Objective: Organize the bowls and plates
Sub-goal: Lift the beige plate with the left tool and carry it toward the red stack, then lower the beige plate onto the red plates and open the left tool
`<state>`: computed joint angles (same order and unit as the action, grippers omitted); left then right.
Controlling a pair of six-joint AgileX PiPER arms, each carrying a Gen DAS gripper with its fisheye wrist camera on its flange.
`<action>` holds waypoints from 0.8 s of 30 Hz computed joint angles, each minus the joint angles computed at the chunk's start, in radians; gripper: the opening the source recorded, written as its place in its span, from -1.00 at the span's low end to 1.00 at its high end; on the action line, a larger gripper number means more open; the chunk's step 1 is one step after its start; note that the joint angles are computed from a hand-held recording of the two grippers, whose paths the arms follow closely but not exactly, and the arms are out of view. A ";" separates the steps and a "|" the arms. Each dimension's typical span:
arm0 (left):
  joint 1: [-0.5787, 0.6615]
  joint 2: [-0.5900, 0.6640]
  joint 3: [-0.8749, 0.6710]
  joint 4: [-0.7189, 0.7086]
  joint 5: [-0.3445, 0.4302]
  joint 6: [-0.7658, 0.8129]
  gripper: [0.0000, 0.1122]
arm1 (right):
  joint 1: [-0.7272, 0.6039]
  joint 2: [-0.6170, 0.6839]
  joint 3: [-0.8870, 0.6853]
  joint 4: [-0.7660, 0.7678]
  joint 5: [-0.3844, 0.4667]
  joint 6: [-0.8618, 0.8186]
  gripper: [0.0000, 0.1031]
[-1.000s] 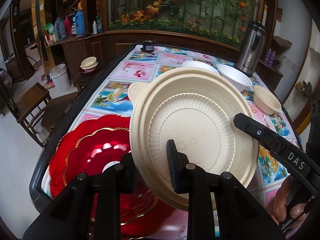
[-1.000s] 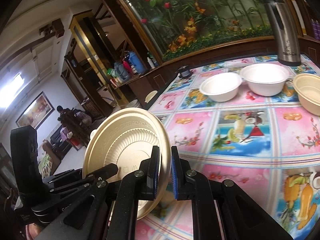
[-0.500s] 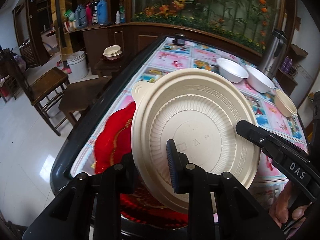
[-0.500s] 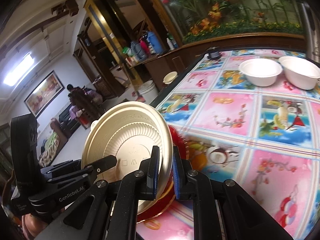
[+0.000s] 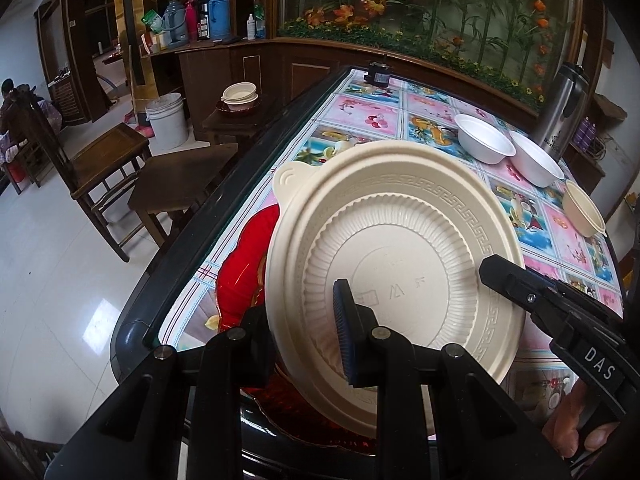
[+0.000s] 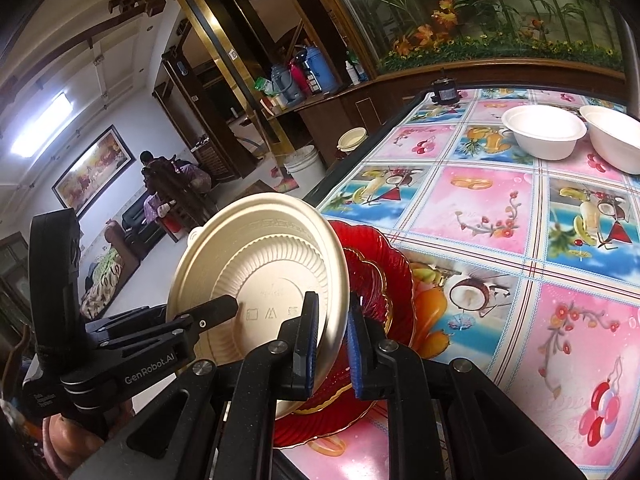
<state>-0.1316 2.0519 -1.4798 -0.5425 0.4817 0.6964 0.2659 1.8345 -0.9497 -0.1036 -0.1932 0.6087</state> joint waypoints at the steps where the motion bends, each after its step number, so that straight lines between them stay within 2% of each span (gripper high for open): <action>1: 0.000 0.000 0.001 0.000 -0.001 0.000 -0.60 | -0.001 0.000 0.000 0.000 0.001 -0.002 -0.71; 11: -0.001 -0.010 0.020 0.022 -0.039 -0.014 -0.60 | 0.003 -0.007 -0.003 -0.017 0.013 0.011 -0.70; 24: 0.007 0.011 0.007 0.034 -0.039 -0.017 -0.60 | 0.009 0.009 -0.028 -0.030 0.042 0.021 -0.69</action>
<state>-0.1249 2.0629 -1.4731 -0.5089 0.4429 0.6791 0.2751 1.8433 -0.9775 -0.1333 -0.1514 0.6302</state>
